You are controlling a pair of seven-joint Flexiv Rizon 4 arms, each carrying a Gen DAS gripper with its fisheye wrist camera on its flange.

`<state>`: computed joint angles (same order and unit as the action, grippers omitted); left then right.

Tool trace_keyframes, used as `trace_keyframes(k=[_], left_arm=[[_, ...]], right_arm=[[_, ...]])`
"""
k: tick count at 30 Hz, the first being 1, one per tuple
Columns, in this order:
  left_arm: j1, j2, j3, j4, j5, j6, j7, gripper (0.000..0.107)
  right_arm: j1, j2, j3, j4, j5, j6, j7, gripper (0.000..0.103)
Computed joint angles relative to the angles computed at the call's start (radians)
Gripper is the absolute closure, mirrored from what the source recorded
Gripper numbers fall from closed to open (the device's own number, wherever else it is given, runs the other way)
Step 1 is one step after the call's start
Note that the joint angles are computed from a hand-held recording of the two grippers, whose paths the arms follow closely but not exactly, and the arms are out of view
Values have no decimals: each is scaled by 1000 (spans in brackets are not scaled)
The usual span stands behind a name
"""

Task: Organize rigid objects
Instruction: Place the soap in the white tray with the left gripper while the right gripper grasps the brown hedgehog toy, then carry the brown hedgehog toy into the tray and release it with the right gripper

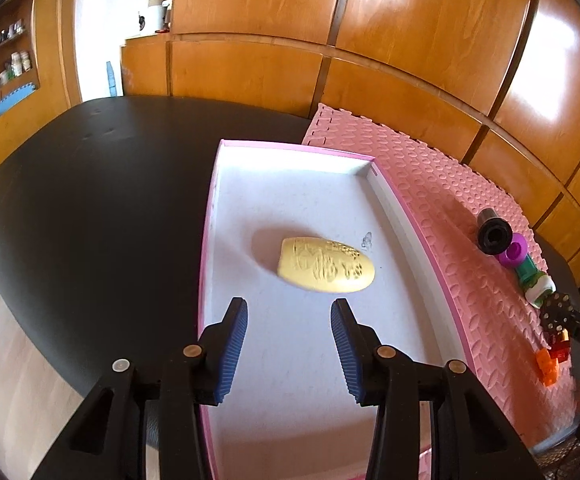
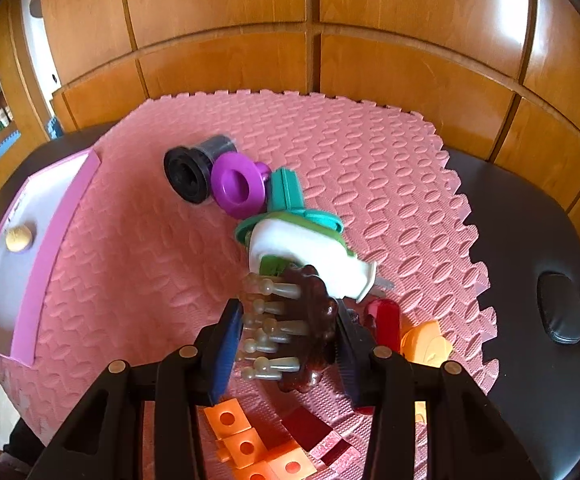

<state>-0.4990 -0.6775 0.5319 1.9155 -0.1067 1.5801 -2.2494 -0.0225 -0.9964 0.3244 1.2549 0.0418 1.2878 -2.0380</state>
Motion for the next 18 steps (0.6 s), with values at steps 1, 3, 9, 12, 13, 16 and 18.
trace_keyframes(k=[1, 3, 9, 12, 13, 16, 18], left_arm=[[-7, 2, 7, 5, 0, 2, -6, 62], [-17, 6, 18, 15, -1, 8, -16, 62], [-62, 10, 63, 40, -10, 26, -32, 59], [-80, 11, 79, 53, -19, 37, -33, 58], [-85, 11, 82, 57, -24, 42, -32, 58], [-88, 14, 82, 72, -42, 57, -24, 57], [-94, 15, 84, 83, -58, 68, -19, 57]], right_arm=[[-2, 3, 3, 3, 4, 2, 0, 60], [-6, 14, 9, 16, 10, 15, -3, 60], [-16, 49, 43, 65, 16, 58, -25, 60], [-32, 66, 89, 82, 21, 59, -55, 60], [-38, 71, 105, 87, 25, 55, -69, 60], [-49, 84, 160, 98, 42, 29, -123, 60], [-47, 91, 188, 103, 59, 4, -164, 60]])
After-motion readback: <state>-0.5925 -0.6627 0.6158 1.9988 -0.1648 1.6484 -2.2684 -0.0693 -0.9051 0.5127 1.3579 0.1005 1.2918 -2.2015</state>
